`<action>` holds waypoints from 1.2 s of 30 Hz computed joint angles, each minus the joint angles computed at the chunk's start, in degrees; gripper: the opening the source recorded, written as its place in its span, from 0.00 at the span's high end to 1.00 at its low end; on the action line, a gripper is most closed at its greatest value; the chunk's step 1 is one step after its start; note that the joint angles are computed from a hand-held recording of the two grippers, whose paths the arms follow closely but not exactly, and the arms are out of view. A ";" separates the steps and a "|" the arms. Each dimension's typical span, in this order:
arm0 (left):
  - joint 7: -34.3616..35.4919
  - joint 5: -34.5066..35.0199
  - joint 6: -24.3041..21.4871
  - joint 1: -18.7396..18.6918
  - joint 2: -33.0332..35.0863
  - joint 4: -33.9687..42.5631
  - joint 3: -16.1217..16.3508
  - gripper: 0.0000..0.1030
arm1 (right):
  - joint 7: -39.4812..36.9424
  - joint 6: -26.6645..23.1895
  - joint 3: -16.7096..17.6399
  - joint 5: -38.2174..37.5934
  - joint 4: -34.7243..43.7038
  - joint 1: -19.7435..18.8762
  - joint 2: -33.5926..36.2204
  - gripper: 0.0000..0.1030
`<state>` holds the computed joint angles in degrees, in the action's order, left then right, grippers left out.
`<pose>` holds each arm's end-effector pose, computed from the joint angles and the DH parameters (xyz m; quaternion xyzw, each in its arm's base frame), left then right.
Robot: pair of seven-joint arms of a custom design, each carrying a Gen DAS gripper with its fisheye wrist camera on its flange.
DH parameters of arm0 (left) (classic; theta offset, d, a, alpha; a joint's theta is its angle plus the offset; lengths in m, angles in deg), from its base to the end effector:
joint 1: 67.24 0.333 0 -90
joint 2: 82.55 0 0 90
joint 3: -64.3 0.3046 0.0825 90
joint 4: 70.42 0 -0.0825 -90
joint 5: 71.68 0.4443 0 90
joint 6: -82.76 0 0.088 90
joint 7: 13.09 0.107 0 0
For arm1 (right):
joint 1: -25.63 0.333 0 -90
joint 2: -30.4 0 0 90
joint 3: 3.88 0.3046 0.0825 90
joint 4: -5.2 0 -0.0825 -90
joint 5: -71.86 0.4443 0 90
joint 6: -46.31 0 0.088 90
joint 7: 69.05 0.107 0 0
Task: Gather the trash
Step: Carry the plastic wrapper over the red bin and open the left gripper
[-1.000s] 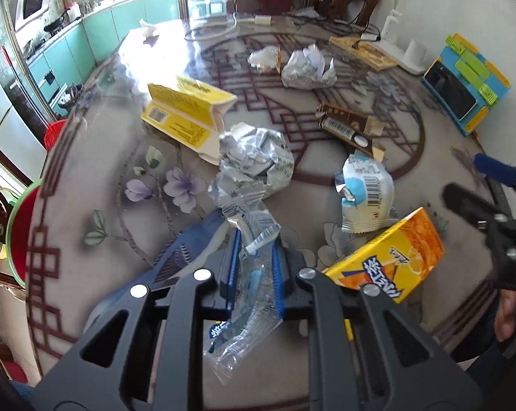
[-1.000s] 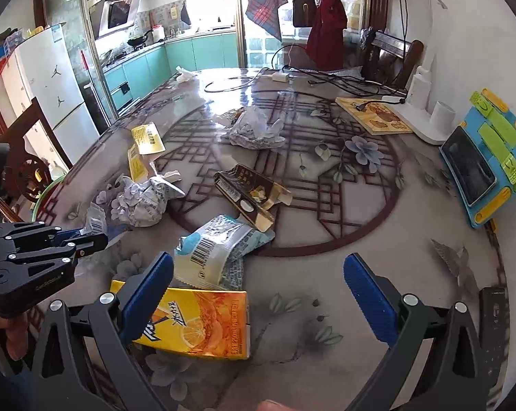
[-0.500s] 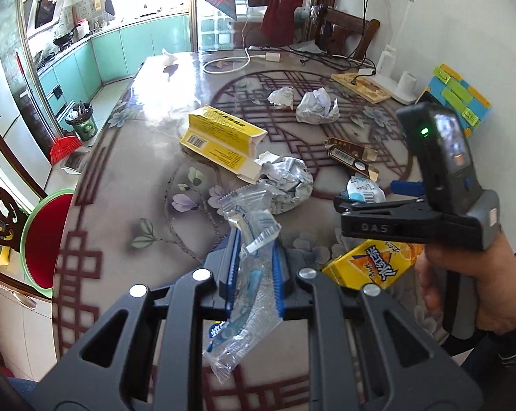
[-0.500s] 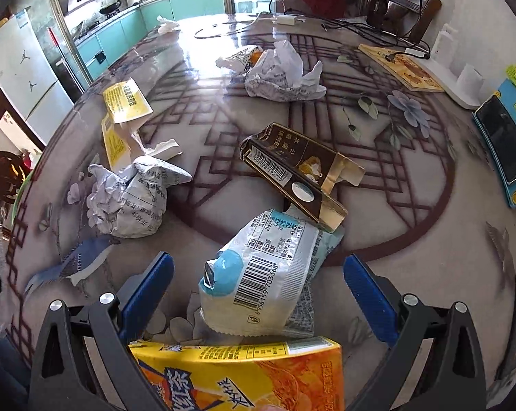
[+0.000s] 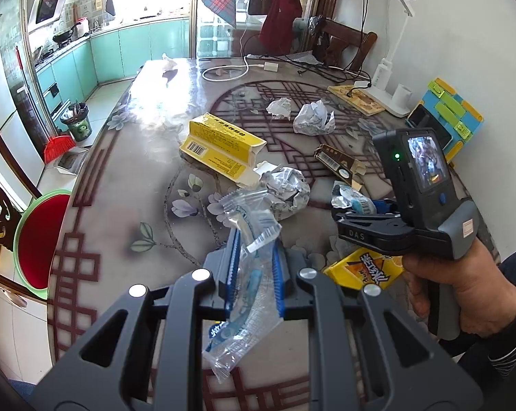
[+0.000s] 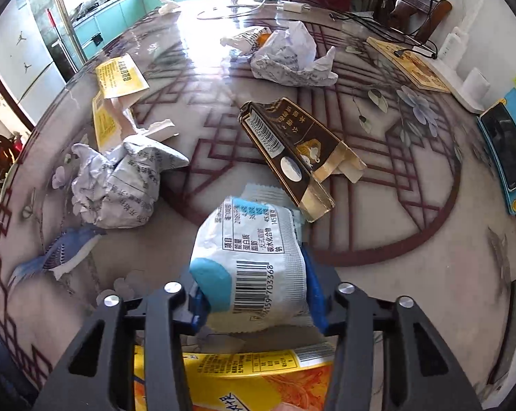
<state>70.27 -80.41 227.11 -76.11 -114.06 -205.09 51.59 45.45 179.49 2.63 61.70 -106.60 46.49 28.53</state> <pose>0.4631 -0.1959 0.5853 -0.6005 0.7201 -0.3001 0.1754 0.5709 0.2927 0.5028 -0.7390 0.6385 -0.1385 0.1643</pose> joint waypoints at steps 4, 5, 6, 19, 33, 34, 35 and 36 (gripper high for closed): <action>-0.43 0.51 0.27 0.30 -0.47 -0.13 -0.24 0.83 | 0.07 1.52 0.09 0.28 -1.11 0.06 -2.02 0.62; -0.68 0.74 0.40 0.48 -0.64 -0.12 -0.35 0.83 | -0.11 1.90 0.11 0.23 -1.46 0.08 -2.69 0.62; -0.95 0.88 0.52 0.62 -0.82 -0.06 -0.39 0.83 | -0.16 2.31 0.23 -0.10 -1.97 0.16 -3.66 0.62; -2.52 6.04 0.41 6.61 -4.40 1.65 0.76 0.83 | -2.62 7.70 2.56 -2.81 3.06 2.97 -4.70 0.62; -1.86 11.16 1.12 20.42 -2.99 2.90 6.68 0.83 | -7.72 5.81 4.94 -3.77 29.71 11.04 14.67 0.62; -1.42 11.22 1.36 21.05 -2.59 2.51 7.23 0.83 | -8.07 5.28 4.89 -3.90 32.00 11.79 16.44 0.62; -0.88 11.06 1.71 21.63 -2.07 1.95 7.95 0.83 | -8.42 4.91 4.78 -3.97 33.69 12.48 17.82 0.62; -0.30 10.81 2.15 22.07 -1.48 1.56 8.53 0.83 | -9.03 4.14 4.78 -3.90 36.49 13.26 19.95 0.62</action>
